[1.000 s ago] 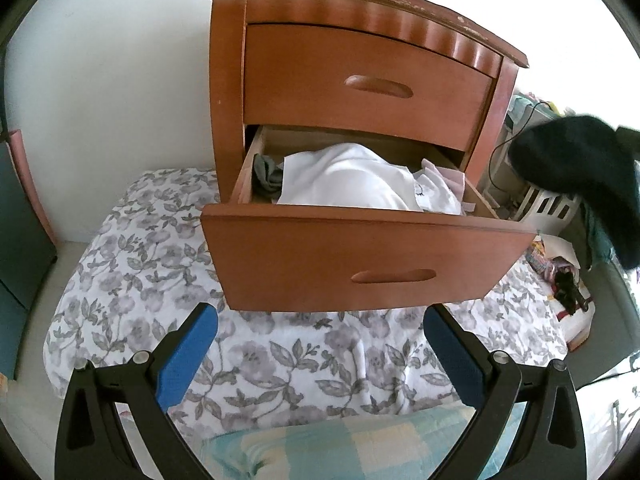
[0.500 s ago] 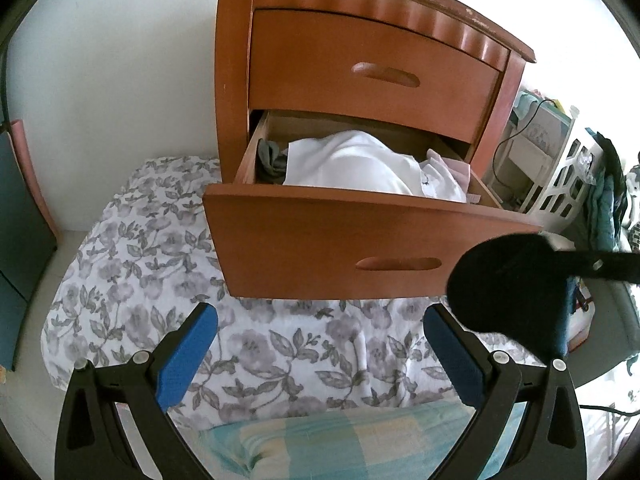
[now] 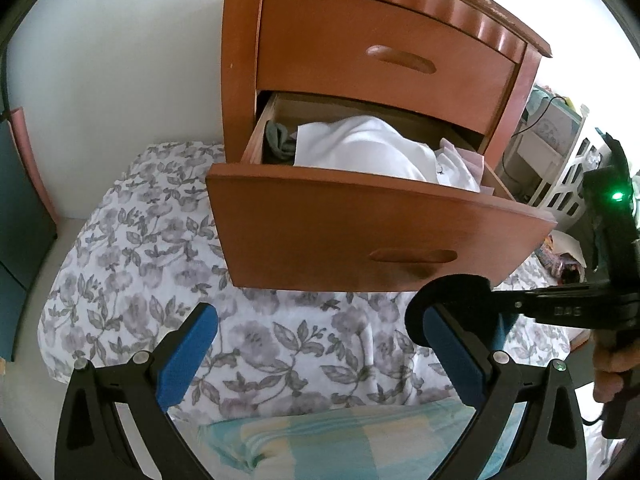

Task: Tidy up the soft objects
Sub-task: 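Lower the black cloth onto the bed sheet and open the right gripper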

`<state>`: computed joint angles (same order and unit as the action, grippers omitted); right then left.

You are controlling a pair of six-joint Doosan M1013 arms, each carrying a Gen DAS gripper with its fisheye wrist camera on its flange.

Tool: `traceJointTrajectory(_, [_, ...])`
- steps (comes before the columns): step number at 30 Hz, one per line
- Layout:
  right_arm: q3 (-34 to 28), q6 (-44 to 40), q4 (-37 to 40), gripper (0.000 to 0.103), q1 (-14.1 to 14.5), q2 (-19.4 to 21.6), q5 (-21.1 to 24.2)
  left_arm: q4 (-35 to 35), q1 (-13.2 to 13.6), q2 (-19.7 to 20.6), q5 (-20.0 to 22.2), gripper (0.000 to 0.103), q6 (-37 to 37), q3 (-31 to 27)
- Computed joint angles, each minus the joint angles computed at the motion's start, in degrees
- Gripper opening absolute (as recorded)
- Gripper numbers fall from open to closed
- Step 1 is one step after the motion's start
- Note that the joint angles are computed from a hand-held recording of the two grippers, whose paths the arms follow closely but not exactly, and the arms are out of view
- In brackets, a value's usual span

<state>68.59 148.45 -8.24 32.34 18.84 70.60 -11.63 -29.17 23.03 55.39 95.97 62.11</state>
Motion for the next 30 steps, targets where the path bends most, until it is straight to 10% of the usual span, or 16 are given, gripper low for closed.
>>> traceJointTrajectory(30, [0.0,-1.1,2.2,0.012,-1.8,2.3,4.7,0.7,0.4,2.0,3.2,0.102,-1.5,-1.9])
